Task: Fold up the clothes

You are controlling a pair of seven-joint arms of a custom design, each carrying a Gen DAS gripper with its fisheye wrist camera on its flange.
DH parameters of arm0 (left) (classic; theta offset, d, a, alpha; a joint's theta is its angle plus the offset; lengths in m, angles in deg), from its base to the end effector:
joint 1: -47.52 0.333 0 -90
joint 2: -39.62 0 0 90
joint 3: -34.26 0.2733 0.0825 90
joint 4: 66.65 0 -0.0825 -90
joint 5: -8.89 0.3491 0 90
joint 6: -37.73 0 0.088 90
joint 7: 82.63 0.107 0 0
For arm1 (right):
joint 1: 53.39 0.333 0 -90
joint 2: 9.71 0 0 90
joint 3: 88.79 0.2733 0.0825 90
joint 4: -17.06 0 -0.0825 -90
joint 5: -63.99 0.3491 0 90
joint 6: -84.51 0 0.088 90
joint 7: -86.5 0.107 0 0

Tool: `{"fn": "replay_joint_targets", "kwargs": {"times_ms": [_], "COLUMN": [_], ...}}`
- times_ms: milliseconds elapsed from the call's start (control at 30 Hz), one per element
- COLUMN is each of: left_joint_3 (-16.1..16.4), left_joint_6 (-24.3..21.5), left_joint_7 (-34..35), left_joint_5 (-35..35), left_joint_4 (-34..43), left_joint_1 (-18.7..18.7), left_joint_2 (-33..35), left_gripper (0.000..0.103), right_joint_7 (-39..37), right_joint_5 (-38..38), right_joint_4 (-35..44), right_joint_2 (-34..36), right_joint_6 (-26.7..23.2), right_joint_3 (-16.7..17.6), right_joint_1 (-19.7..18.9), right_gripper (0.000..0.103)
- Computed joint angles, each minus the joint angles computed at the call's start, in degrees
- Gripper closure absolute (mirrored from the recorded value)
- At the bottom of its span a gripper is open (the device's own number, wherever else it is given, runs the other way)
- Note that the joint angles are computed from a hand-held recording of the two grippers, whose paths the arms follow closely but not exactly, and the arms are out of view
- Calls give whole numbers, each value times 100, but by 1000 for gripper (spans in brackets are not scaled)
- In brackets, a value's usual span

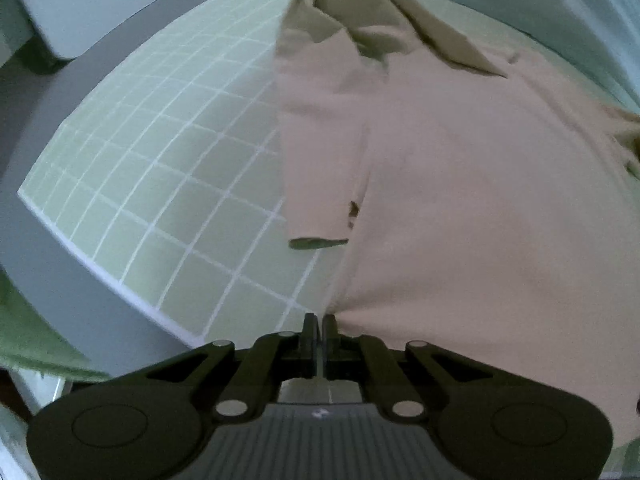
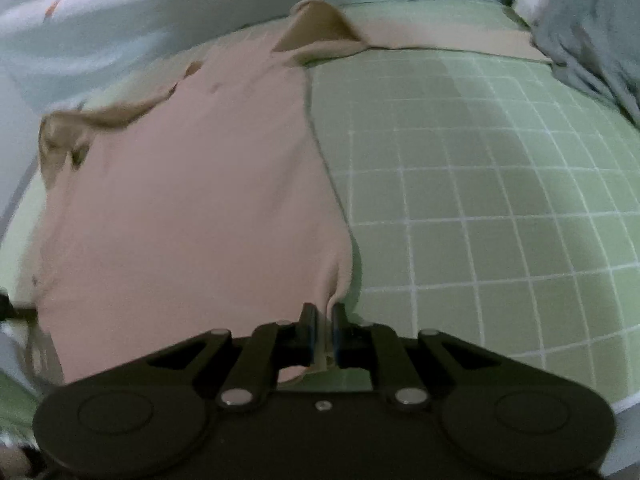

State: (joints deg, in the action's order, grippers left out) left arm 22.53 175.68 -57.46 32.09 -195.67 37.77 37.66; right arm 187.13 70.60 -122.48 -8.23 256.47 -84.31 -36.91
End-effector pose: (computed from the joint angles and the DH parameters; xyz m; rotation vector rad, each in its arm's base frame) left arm 0.4739 -0.1841 0.3760 -2.4104 1.4643 -0.2499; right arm 0.4731 0.1723 0.3378 -1.9247 1.7946 -0.2977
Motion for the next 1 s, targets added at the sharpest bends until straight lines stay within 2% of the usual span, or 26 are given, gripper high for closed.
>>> {"fn": "replay_joint_targets", "kwargs": {"times_ms": [100,167,233,300,367,433,533,600,667,733,800,1000], "left_joint_3": [-79,-107,-137,-193,-255,-319,-290,-233,-164,-70,90,502], "left_joint_6": [-182,-176,-162,-252,-370,-589,-739,-748,-767,-807,-608,93], "left_joint_7": [-242,-321,-406,-495,-570,-769,-825,-728,-657,-534,-192,749], "left_joint_5": [168,197,236,455,710,1138,1333,1283,1243,1207,1084,797], "left_joint_4": [164,228,316,448,602,761,890,934,951,976,918,884], "left_joint_1": [-102,-152,-195,-250,-309,-351,-363,-338,-285,-201,-44,551], "left_joint_2": [43,-3,-29,-80,-124,-136,-94,-52,9,112,163,350], "left_gripper": [97,92,79,74,61,41,32,30,28,28,28,26], "right_joint_7": [-24,-87,-170,-280,-348,-336,17,202,542,969,1451,2471], "right_joint_5": [-329,-367,-376,-391,-457,-612,-1224,-1568,-1963,-2371,-2736,-3202], "right_joint_4": [142,237,256,323,472,677,1091,1385,1708,2111,2584,4628], "right_joint_2": [33,73,92,149,296,485,778,978,1193,1442,1745,3074], "right_joint_6": [-164,-221,-144,-7,199,387,466,505,504,282,19,-978], "right_joint_3": [-40,-50,-57,-62,-61,-92,-344,-509,-792,-1082,-1278,-1276], "right_joint_1": [-18,-41,-65,-88,-90,-54,195,364,673,1028,1330,1786], "right_gripper": [88,77,63,55,35,19,14,4,1,1,1,1]}}
